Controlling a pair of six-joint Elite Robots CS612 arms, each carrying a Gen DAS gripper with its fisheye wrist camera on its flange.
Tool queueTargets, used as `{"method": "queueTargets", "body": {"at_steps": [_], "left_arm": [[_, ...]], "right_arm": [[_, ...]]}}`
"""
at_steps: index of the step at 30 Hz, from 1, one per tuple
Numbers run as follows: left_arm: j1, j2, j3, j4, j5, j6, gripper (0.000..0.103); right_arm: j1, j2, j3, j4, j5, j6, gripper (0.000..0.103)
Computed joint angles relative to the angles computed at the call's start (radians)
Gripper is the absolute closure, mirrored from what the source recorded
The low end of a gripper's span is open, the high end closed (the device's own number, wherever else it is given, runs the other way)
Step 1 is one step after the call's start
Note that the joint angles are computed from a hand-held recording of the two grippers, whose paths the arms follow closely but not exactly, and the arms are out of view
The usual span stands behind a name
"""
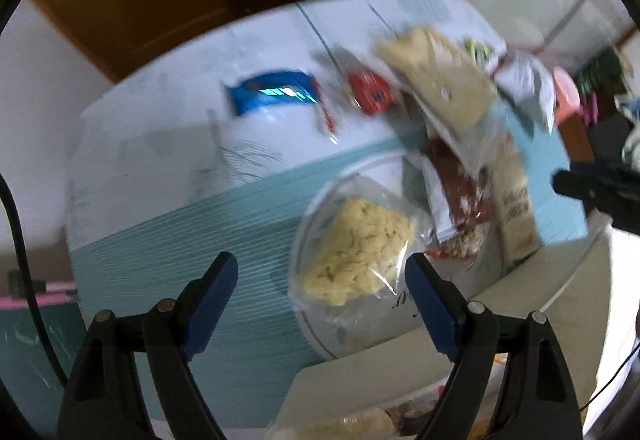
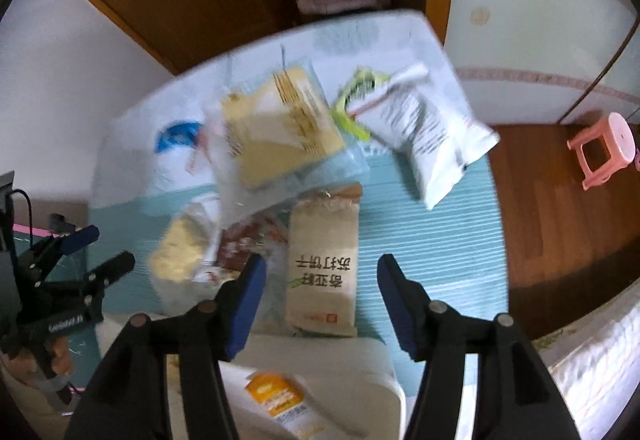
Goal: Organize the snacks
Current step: 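Grasp the puffed-snack bag with left tool while right tool grasps beige biscuit packet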
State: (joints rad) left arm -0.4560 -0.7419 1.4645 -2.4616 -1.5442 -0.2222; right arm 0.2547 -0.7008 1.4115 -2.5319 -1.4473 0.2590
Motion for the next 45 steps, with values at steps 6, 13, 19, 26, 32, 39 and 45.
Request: {"method": "queueTargets", "body": {"at_steps": [6, 13, 19, 26, 32, 39, 45], "left_arm": [[0.000, 0.053, -0.064, 0.093, -0.033, 0.027, 0.018], [0.011, 0.084, -0.105, 0.144, -0.100, 0.007, 0.018], [0.012, 0.086, -0.108, 0.156, -0.110, 0.039, 0.018], [0.003, 0.100, -0.127, 0.186, -0.100, 0.044, 0.018], [0.006, 0.124, -0.156, 0.218, -0.113, 0.040, 0.018], [0.007, 0.113, -0.137, 0.175, -0.088, 0.039, 0.047], [-0.004, 0.078, -0.076, 0.061, -0.002, 0.039, 0.048]], "right_arm": [[0.003, 0.066, -0.094, 0.156, -0.008, 0.015, 0.045], [0.018, 0.100, -0.149, 0.241, -0.032, 0.023, 0.036], [0.034, 0.117, -0.180, 0.280, -0.074, 0.031, 0.031], [0.061, 0.137, -0.219, 0.326, -0.137, 0.029, 0.031], [0.086, 0.143, -0.216, 0.312, -0.178, 0.033, 0.032], [0.069, 0.111, -0.147, 0.213, -0.118, 0.060, 0.050], [0.043, 0.066, -0.040, 0.038, -0.033, 0.122, 0.050]]}}
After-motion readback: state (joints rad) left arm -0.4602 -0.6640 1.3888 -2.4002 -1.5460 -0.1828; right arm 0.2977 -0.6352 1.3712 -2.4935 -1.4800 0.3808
